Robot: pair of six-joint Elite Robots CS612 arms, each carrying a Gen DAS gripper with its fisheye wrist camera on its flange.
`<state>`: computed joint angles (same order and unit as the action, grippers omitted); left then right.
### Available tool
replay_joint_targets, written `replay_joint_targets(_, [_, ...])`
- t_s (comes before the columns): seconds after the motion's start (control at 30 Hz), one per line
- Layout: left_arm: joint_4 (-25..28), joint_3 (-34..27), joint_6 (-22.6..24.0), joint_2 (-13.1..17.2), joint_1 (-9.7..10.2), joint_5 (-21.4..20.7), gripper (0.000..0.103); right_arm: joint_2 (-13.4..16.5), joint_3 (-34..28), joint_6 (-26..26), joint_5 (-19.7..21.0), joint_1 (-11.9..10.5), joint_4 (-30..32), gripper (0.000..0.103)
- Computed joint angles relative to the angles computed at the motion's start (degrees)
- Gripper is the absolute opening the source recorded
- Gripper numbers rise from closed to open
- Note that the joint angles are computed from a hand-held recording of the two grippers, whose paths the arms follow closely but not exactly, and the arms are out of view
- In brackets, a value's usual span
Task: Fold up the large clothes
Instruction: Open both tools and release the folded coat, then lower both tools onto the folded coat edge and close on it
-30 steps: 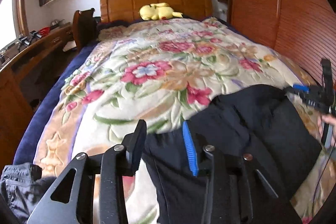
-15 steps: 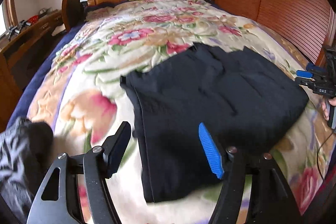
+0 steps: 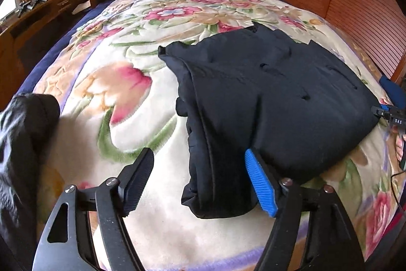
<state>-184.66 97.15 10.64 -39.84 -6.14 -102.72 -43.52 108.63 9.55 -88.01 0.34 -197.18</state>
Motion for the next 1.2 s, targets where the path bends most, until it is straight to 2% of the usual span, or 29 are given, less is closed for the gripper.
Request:
replay_joint_targets(0.2, [0.7, -0.4, -0.7, 1.1, -0.16, 0.5, 0.077, 2.2, -1.9, -1.8, -2.3, 1.2, -0.4, 0.066])
replay_joint_targets(0.4, [1.1, -0.8, -1.8, 1.5, 0.13, -0.5, 0.079, 2.5, -1.8, -0.7, 0.0, 0.5, -1.2, 0.066])
replay_joint_targets(0.8, [2.4, 0.0, -2.3, 0.8, 0.58, -1.2, 0.079, 2.7, -1.8, -0.3, 0.4, 0.4, -1.2, 0.066])
replay_joint_targets(0.93, [0.7, 0.4, -3.2, 0.9, 0.81, -1.9, 0.079, 2.7, -1.8, 0.3, 1.3, 0.2, -1.2, 0.066])
replay_joint_targets(1.1, [-0.8, 1.1, -1.1, 0.7, 0.60, -3.2, 0.051, 2.7, -1.8, 0.6, 1.5, 0.2, -1.2, 0.065])
replay_joint_targets(1.2, [-0.8, 1.3, 0.1, 0.5, 0.35, -3.2, 0.042, 2.8, -1.9, 0.5, 1.5, 0.3, -1.1, 0.063])
